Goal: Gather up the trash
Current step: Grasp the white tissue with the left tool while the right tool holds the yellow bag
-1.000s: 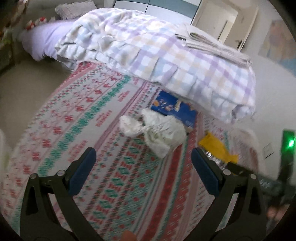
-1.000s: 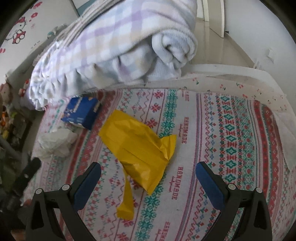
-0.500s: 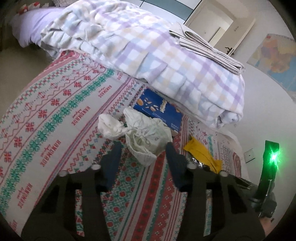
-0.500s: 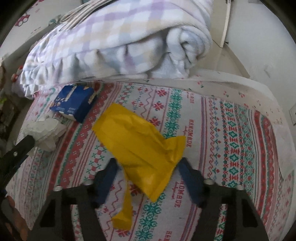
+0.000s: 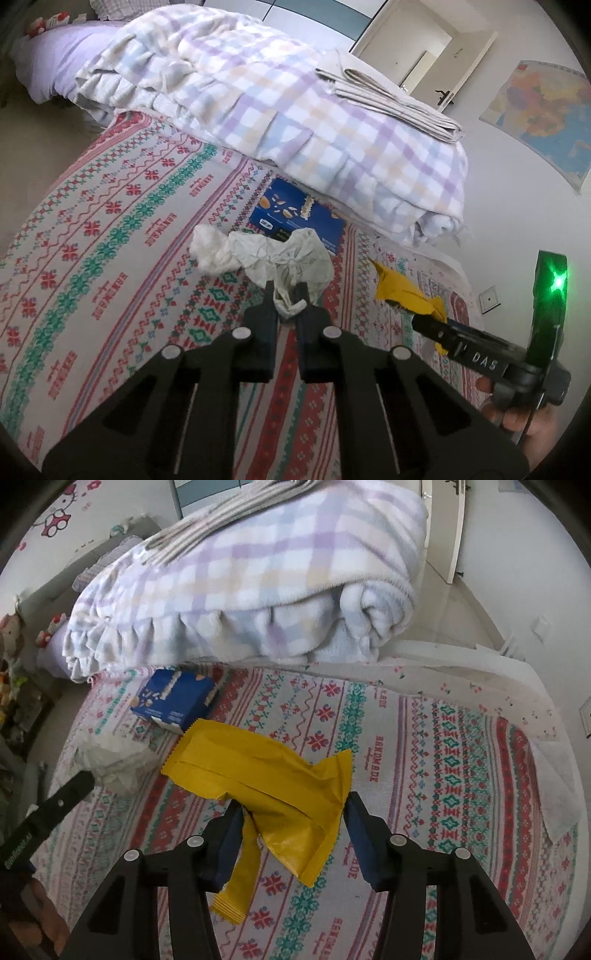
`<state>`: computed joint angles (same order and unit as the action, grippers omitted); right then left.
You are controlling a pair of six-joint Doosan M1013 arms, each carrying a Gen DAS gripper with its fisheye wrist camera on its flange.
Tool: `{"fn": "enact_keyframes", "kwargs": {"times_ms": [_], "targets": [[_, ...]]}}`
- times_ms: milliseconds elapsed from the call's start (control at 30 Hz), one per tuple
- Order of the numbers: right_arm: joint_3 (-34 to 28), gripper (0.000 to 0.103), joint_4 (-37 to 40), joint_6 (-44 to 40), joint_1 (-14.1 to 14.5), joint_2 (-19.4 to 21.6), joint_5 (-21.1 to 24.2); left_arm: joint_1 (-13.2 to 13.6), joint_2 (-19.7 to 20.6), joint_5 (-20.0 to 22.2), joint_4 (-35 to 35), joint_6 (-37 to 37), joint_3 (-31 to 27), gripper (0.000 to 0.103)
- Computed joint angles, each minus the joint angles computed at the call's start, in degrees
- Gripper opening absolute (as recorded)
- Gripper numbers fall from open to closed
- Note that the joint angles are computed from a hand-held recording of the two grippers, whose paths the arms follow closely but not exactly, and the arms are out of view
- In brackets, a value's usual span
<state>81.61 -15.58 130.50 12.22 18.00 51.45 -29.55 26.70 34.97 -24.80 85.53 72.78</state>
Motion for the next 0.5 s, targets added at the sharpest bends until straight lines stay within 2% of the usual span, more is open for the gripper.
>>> {"fn": "enact_keyframes", "kwargs": {"times_ms": [167,367,500], "targets": [[0.4,0.054,0.8,-0.4,0.0,-1.4,0.5,-0.3,-1.9,0.0,2.7,-1.2,1.8,0.009],[0.0,0.054,-0.8,-0.8,1.6,-2.2,2.4,-0.7,-4.1,0.7,6.8,-2.2,3.3,0.009],[0.0,0.054,1.0,-1.3,2.4,-2.9,2.5,-0.6,-5.4,1.5,9.7,-3.6,4.4,0.009]]}}
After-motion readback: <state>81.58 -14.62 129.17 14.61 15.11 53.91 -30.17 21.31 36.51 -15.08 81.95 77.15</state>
